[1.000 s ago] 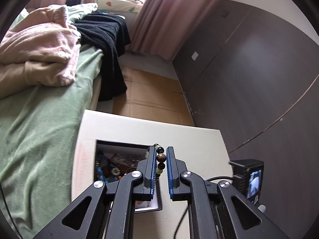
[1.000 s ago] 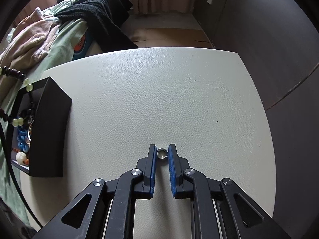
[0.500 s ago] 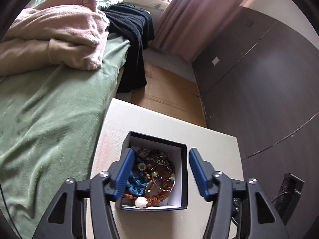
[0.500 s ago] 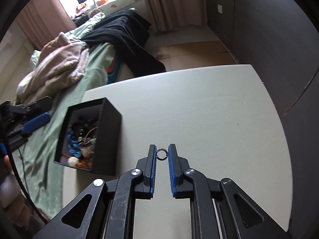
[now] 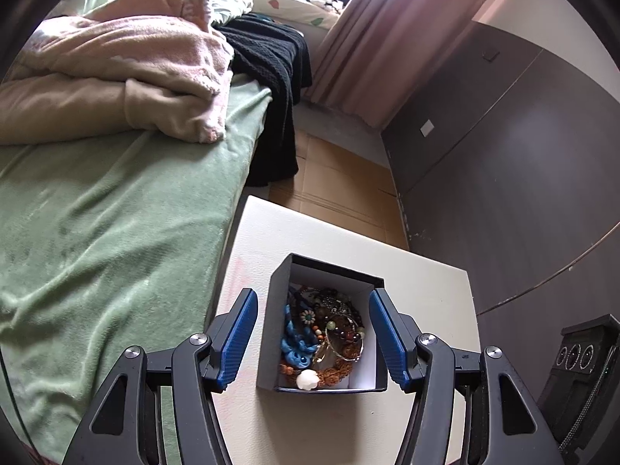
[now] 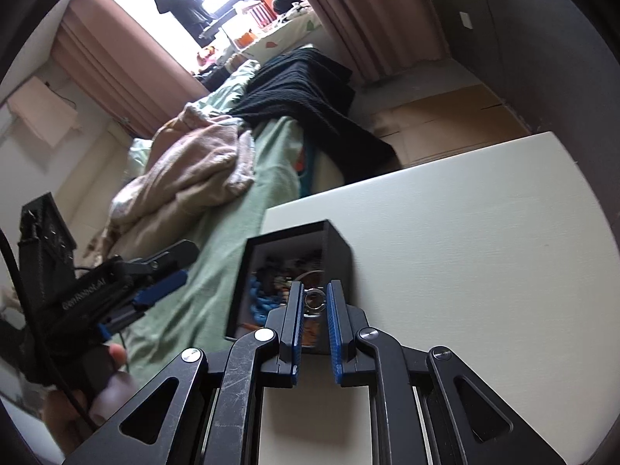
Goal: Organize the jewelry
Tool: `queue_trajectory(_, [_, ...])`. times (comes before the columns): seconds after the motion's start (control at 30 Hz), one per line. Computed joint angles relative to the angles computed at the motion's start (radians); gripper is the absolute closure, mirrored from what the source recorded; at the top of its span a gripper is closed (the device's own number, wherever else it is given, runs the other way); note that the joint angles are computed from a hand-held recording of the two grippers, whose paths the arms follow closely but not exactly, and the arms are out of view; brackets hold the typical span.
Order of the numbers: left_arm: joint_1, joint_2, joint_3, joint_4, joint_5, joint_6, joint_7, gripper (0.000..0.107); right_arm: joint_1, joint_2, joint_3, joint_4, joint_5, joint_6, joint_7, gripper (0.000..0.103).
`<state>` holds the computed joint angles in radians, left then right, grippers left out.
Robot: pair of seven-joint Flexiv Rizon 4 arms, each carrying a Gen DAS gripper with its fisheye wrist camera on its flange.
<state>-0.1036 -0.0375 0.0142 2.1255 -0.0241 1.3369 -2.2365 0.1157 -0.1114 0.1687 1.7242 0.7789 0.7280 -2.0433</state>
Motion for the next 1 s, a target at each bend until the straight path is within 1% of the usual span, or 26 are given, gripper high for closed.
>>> queue_trajectory(0.13, [0.003,0.013,0.003,0.011,0.003,-0.001,0.004,0.046,0.008,-0.013,0.013,-0.020,0.057,-0.019,-0.011,0.089])
queue_trajectory(0.17, [0.004,0.015,0.002,0.014,0.003,0.000,0.006,0.046,0.005,-0.018,0.014,-0.029,0.077,-0.034,-0.011,0.088])
queue_trajectory(0.2, [0.004,0.017,0.001,0.017,0.001,0.003,0.009,0.046,-0.001,-0.024,0.014,-0.042,0.101,-0.069,-0.009,0.083])
queue_trajectory(0.23, [0.004,0.019,0.001,0.018,0.000,0.004,0.012,0.046,-0.002,-0.030,0.013,-0.053,0.103,-0.100,0.002,0.063])
queue_trajectory(0.27, [0.004,0.022,0.000,0.019,0.004,0.001,0.012,0.046,0.001,-0.030,0.014,-0.051,0.096,-0.096,0.007,0.043])
queue_trajectory(0.33, [0.005,0.024,-0.002,0.018,0.011,-0.002,0.011,0.046,0.017,-0.013,0.020,-0.017,0.064,-0.009,0.011,0.028])
queue_trajectory(0.37, [0.004,0.026,-0.003,0.018,0.014,-0.005,0.008,0.046,0.024,-0.004,0.021,0.000,0.045,0.032,0.016,0.028])
queue_trajectory(0.4, [0.004,0.028,-0.004,0.017,0.021,-0.007,0.002,0.046,0.023,-0.002,0.018,0.003,0.038,0.033,0.019,0.028])
queue_trajectory(0.47, [0.003,0.032,-0.006,0.013,0.041,-0.014,-0.013,0.046,0.012,-0.003,0.009,-0.003,0.045,-0.001,0.029,0.028])
queue_trajectory(0.53, [0.002,0.036,-0.009,0.005,0.077,-0.025,-0.034,0.046,0.009,0.005,0.004,0.010,0.030,0.010,0.044,0.028])
queue_trajectory(0.73, [-0.010,0.057,-0.033,-0.048,0.256,-0.086,-0.117,0.046,0.011,0.057,-0.008,0.072,-0.047,0.087,0.072,0.028])
queue_trajectory(0.83, [-0.017,0.068,-0.049,-0.071,0.348,-0.105,-0.159,0.046,0.007,0.077,-0.023,0.085,-0.060,0.087,0.072,0.028])
queue_trajectory(0.87, [-0.019,0.072,-0.055,-0.082,0.392,-0.115,-0.180,0.041,0.004,0.083,-0.029,0.088,-0.059,0.083,0.069,0.028])
queue_trajectory(0.9, [-0.022,0.079,-0.067,-0.101,0.461,-0.136,-0.220,0.036,0.003,0.088,-0.033,0.092,-0.064,0.084,0.072,0.028])
queue_trajectory(0.93, [-0.023,0.085,-0.076,-0.113,0.511,-0.148,-0.255,0.026,0.002,0.096,-0.037,0.098,-0.071,0.092,0.075,0.028])
queue_trajectory(0.97, [-0.025,0.090,-0.081,-0.120,0.547,-0.154,-0.282,0.021,0.001,0.102,-0.040,0.104,-0.075,0.099,0.074,0.028])
queue_trajectory(1.0, [-0.027,0.099,-0.090,-0.129,0.595,-0.163,-0.320,0.020,0.000,0.110,-0.044,0.111,-0.081,0.109,0.073,0.028])
